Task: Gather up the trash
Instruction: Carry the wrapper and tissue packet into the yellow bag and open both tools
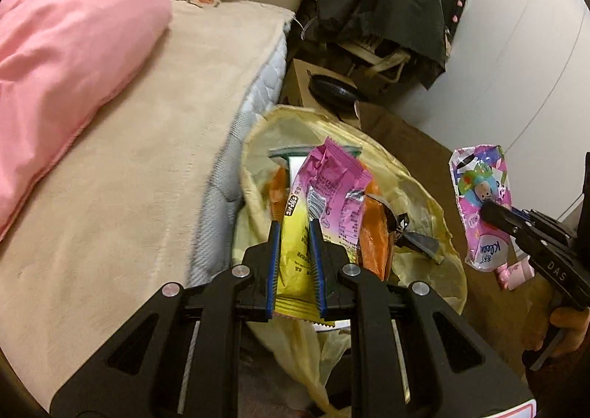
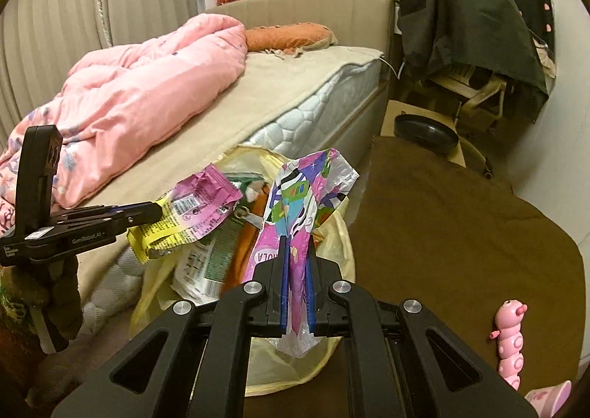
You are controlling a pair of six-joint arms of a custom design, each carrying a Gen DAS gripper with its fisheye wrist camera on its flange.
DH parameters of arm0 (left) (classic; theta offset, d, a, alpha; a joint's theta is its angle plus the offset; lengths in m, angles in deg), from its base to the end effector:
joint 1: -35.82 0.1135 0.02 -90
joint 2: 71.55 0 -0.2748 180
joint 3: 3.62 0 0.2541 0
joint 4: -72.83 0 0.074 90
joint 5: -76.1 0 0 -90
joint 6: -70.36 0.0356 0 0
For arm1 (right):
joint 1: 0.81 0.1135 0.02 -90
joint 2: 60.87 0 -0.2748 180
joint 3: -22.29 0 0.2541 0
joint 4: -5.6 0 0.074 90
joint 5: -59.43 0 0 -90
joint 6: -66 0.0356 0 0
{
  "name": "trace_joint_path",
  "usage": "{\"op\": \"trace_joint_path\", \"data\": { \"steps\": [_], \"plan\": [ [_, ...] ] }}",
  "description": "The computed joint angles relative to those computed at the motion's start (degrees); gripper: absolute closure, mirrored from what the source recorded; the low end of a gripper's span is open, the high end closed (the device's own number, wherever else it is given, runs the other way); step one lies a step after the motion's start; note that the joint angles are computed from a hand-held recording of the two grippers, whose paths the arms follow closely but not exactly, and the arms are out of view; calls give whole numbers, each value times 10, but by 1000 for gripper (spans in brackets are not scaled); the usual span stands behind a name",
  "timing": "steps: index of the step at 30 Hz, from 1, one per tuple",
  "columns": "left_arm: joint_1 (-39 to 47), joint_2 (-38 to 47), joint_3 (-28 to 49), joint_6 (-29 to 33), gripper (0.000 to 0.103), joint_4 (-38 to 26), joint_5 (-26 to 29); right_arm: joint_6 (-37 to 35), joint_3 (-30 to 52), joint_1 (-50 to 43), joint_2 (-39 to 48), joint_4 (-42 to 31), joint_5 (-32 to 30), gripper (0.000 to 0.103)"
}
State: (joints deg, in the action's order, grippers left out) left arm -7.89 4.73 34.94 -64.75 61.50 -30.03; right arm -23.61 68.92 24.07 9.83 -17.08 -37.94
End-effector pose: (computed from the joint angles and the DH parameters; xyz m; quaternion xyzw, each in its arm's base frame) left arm 0.1707 -0.1495 0.1433 -0.0604 0.9269 -0.1485 0.3394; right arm 0.2122 0.1035 0.1896 -0.2199 0.9016 0.1387 0.3458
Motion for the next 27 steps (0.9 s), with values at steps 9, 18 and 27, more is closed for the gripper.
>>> {"op": "trace_joint_path", "data": {
  "steps": [9,18,27],
  "plan": [
    [18,106,40,33,88,64,51,-10,-8,-47,5,14,-21,95],
    [42,118,50,64,88,69,87,-11,0,-8,61,74,-30,95],
    [63,117,56,103,88,54,111,-26,78,50,213,91,-36,95]
  ]
}}
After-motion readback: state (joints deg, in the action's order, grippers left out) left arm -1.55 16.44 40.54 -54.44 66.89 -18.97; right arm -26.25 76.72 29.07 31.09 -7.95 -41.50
